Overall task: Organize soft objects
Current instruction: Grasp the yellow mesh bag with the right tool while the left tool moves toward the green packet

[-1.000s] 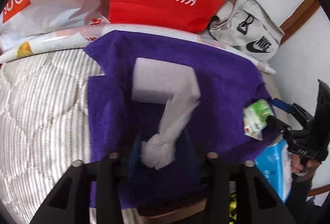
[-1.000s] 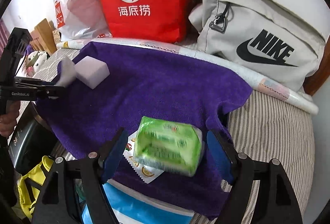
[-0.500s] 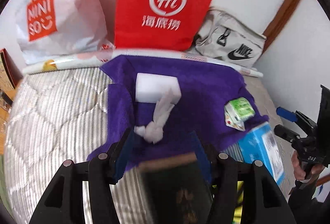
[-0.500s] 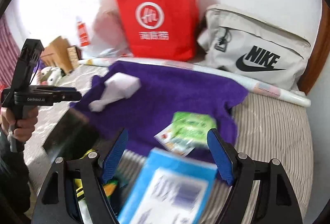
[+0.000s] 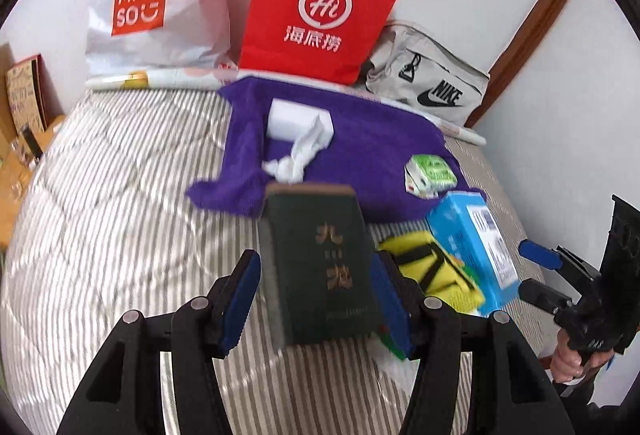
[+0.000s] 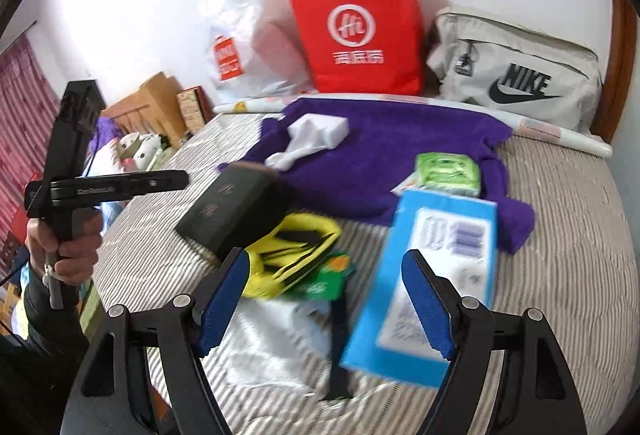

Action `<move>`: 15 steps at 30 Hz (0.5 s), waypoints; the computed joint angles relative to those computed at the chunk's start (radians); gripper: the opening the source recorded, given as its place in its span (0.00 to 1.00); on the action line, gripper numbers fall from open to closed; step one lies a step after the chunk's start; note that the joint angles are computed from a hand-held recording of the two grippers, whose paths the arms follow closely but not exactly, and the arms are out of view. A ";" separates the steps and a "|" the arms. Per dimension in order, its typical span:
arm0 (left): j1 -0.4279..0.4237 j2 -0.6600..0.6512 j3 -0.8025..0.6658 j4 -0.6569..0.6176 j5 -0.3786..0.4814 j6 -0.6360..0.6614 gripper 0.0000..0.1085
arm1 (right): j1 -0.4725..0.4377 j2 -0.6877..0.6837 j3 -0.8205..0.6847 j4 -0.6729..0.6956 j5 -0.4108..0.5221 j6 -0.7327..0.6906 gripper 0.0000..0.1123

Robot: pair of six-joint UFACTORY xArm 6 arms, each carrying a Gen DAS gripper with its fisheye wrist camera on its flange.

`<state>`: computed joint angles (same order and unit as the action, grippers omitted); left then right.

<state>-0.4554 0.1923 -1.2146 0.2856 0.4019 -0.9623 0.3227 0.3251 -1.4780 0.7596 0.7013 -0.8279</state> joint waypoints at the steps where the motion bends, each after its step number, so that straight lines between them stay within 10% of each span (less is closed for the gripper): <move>1: -0.004 -0.006 0.013 0.000 -0.004 -0.008 0.51 | 0.013 -0.007 0.016 -0.005 -0.017 -0.001 0.70; 15: 0.016 -0.103 0.202 0.038 -0.081 -0.051 0.51 | 0.160 0.072 0.039 -0.449 -0.209 0.366 0.70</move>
<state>-0.4390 0.0891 -1.0130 0.3236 0.3208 -1.0129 0.4831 0.3975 -1.4386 0.3108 0.4927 -0.4620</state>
